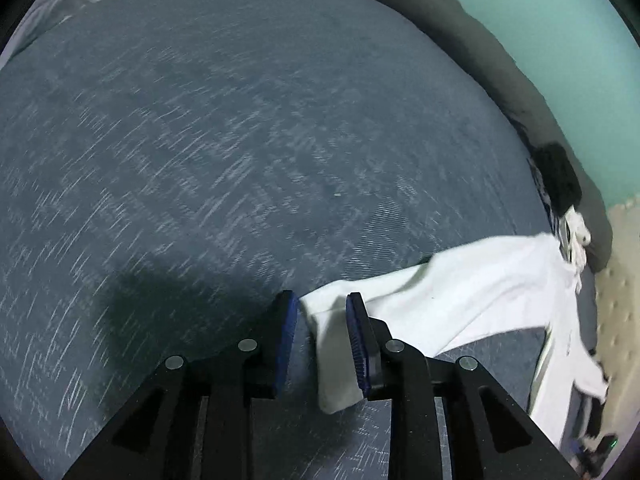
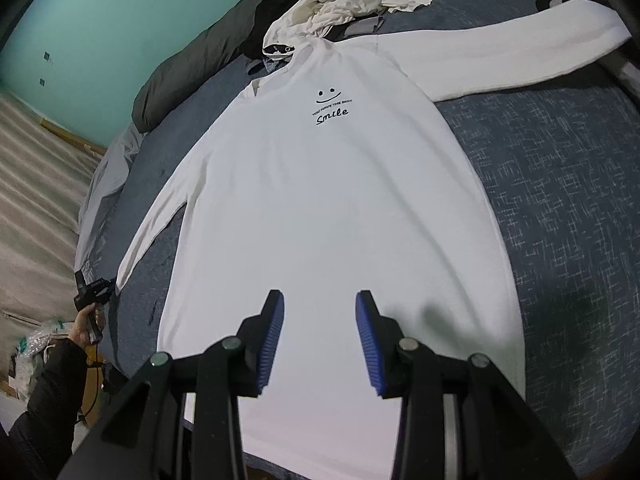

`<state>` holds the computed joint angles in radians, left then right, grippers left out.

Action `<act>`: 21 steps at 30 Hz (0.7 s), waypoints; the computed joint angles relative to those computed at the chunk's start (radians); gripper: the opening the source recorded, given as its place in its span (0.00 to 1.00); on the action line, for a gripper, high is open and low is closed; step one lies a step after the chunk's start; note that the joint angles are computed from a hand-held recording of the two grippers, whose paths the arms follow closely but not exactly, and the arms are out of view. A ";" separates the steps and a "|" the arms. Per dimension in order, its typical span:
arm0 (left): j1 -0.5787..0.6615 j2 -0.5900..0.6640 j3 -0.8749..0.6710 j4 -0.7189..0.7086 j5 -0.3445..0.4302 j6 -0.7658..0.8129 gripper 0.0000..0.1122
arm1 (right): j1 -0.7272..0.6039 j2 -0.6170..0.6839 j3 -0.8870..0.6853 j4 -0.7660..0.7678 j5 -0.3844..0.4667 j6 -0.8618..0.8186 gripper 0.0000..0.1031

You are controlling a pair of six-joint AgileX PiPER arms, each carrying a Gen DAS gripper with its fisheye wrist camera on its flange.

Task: Fold clothes

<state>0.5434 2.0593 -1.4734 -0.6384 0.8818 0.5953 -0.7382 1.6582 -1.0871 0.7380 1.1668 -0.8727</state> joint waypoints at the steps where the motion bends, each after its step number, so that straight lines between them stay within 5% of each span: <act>1: -0.007 0.004 -0.010 0.010 0.003 -0.001 0.15 | 0.003 0.004 -0.003 -0.001 -0.002 0.004 0.36; 4: -0.022 0.004 -0.028 0.033 0.001 -0.006 0.07 | 0.013 0.005 -0.001 0.003 -0.006 0.009 0.36; 14: 0.000 -0.045 -0.105 0.048 -0.042 -0.080 0.06 | 0.045 0.000 0.006 0.008 -0.011 0.015 0.36; 21: -0.018 0.072 -0.236 0.132 0.013 -0.212 0.09 | 0.051 0.001 -0.008 0.001 -0.006 0.023 0.36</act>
